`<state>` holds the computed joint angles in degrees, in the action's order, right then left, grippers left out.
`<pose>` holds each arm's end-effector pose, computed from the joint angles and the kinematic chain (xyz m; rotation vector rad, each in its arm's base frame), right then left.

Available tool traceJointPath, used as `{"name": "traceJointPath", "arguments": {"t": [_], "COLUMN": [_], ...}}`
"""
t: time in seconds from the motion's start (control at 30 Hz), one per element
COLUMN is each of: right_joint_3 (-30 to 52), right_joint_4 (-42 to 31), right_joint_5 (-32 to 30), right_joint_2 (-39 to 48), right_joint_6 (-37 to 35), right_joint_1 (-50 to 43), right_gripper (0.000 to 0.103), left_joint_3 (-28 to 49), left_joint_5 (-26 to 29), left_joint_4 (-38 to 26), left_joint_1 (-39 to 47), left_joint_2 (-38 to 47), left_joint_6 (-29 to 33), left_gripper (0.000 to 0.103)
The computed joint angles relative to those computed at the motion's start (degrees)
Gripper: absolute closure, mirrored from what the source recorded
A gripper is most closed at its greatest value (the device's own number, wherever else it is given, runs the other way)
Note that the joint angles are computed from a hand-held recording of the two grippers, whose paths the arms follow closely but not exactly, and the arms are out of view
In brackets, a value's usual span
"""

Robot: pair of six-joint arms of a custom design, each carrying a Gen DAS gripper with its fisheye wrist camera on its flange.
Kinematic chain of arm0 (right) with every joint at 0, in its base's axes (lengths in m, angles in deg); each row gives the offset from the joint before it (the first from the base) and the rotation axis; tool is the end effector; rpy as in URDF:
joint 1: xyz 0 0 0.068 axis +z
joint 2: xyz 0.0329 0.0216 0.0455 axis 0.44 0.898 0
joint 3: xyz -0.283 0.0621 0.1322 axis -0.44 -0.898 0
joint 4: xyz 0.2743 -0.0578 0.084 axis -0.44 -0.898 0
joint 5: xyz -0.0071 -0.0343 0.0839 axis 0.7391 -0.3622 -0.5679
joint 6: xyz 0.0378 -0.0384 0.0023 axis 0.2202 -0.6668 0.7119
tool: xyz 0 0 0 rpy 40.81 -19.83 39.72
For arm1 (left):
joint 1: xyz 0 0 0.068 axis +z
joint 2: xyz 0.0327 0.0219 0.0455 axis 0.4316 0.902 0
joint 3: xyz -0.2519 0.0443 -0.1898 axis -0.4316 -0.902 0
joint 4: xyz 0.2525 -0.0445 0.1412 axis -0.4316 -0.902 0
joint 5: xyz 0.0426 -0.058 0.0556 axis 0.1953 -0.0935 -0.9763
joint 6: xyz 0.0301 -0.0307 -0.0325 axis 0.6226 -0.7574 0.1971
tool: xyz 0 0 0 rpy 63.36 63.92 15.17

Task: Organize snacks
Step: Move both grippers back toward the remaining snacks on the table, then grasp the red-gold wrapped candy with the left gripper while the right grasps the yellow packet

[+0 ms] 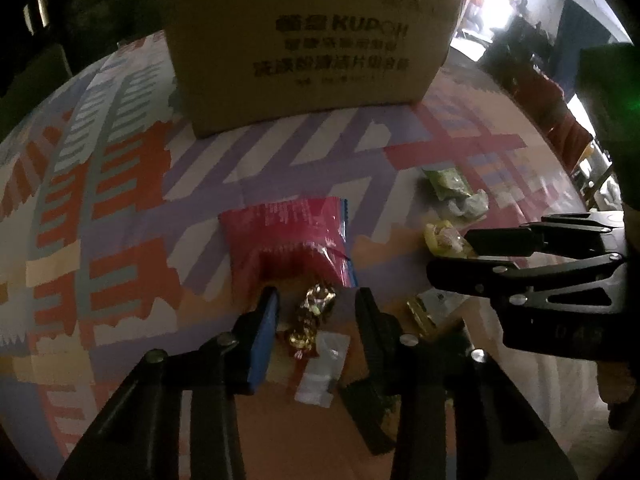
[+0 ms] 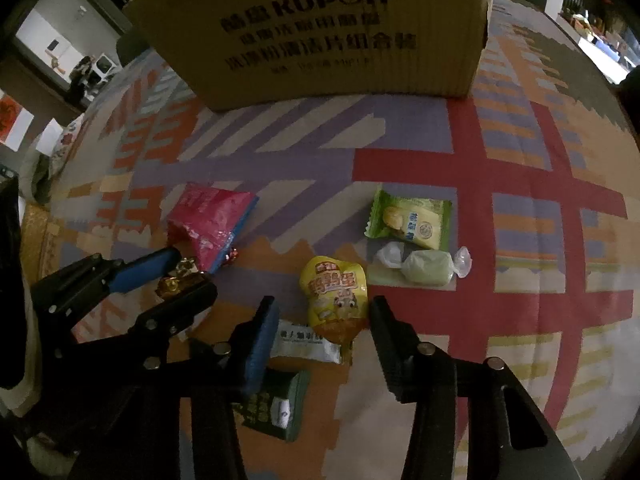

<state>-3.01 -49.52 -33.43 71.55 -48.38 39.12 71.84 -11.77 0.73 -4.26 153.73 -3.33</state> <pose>0.2426 0.0582 0.0807 0.5080 2.7637 0.2872 0.3182 -0.1914 0.0669 1.1139 2.5446 -0.3741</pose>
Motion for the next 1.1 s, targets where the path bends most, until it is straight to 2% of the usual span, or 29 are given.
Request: {"name": "traceJointPath", "arguments": {"t": [0.17,0.27,0.57,1.1], "right_joint_3": [0.2,0.3,-1.0,-3.1], "right_joint_4": [1.4,2.0,2.3,-5.8], "right_joint_5": [-0.7,-0.2,0.2,5.4], "right_joint_2": [1.2,1.6,-0.9,-17.5], "right_joint_6": [-0.4,-0.3,-0.3,2.0], "right_joint_1": [-0.7,-0.4,0.1,4.1], "right_gripper": [0.066,0.071,0.072,0.072], "left_joint_3": [1.6,1.6,-0.3,-4.2], "left_joint_5": [0.8,1.3,3.1,4.7], "left_joint_4": [-1.4,-1.7,-2.4,-3.1], "left_joint_1": [-0.1,0.0,0.4,0.7], "left_joint_2": [1.5,1.5,-1.6,-12.7], "left_joint_6": [-1.1,-1.2,-3.5,-6.6], "left_gripper": [0.081,0.083,0.083,0.083]}}
